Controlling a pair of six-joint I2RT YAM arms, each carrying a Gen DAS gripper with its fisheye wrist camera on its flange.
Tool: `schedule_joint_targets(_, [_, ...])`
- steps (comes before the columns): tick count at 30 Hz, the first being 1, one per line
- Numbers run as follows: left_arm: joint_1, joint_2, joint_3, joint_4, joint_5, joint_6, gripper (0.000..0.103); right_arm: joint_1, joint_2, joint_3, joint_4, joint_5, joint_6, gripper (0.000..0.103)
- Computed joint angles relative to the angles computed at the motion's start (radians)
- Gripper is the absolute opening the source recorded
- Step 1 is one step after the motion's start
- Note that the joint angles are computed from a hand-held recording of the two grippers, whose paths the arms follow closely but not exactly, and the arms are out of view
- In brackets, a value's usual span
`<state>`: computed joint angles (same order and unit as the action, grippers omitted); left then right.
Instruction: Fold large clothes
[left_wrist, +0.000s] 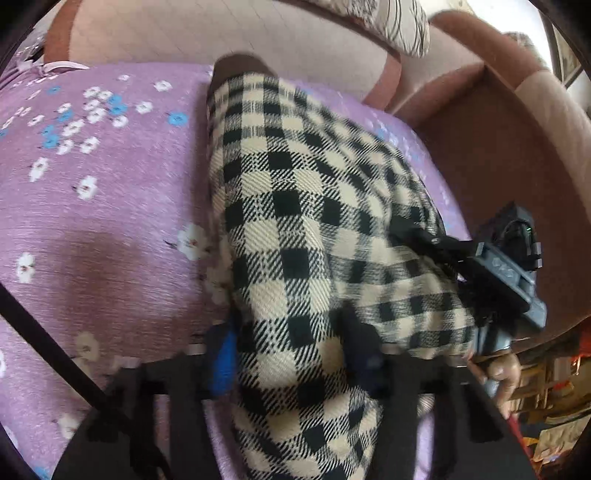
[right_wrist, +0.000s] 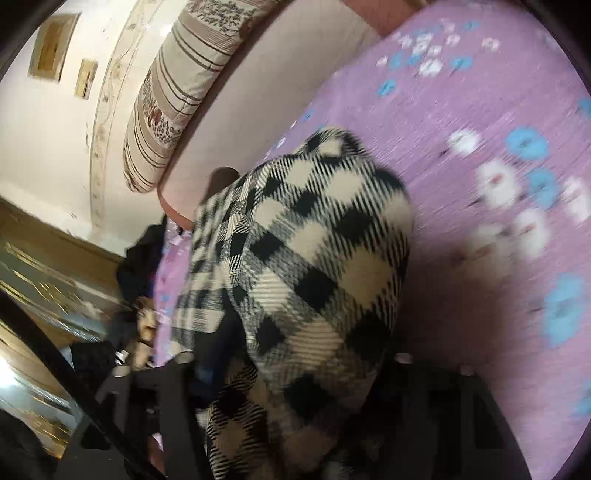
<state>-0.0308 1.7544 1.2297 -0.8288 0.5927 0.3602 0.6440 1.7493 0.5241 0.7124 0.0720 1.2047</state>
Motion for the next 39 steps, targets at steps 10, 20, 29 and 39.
schedule_joint_targets(10, [0.089,-0.008,0.096,-0.045,-0.058,0.033,0.041,0.087,-0.021,0.267,-0.341,0.154,-0.107,0.061])
schedule_joint_targets(20, [0.276,-0.199,-0.197,0.007,-0.058,0.191,0.052,0.204,-0.189,0.309,-0.677,0.473,-0.047,0.063])
schedule_joint_targets(29, [0.435,-0.356,-0.33,-0.002,-0.015,0.336,0.052,0.258,-0.038,0.365,-0.516,0.143,-0.071,0.05])
schedule_joint_targets(39, [0.688,-0.599,-0.399,0.018,0.145,0.497,0.081,0.42,-0.043,0.471,-1.117,0.365,0.239,0.059])
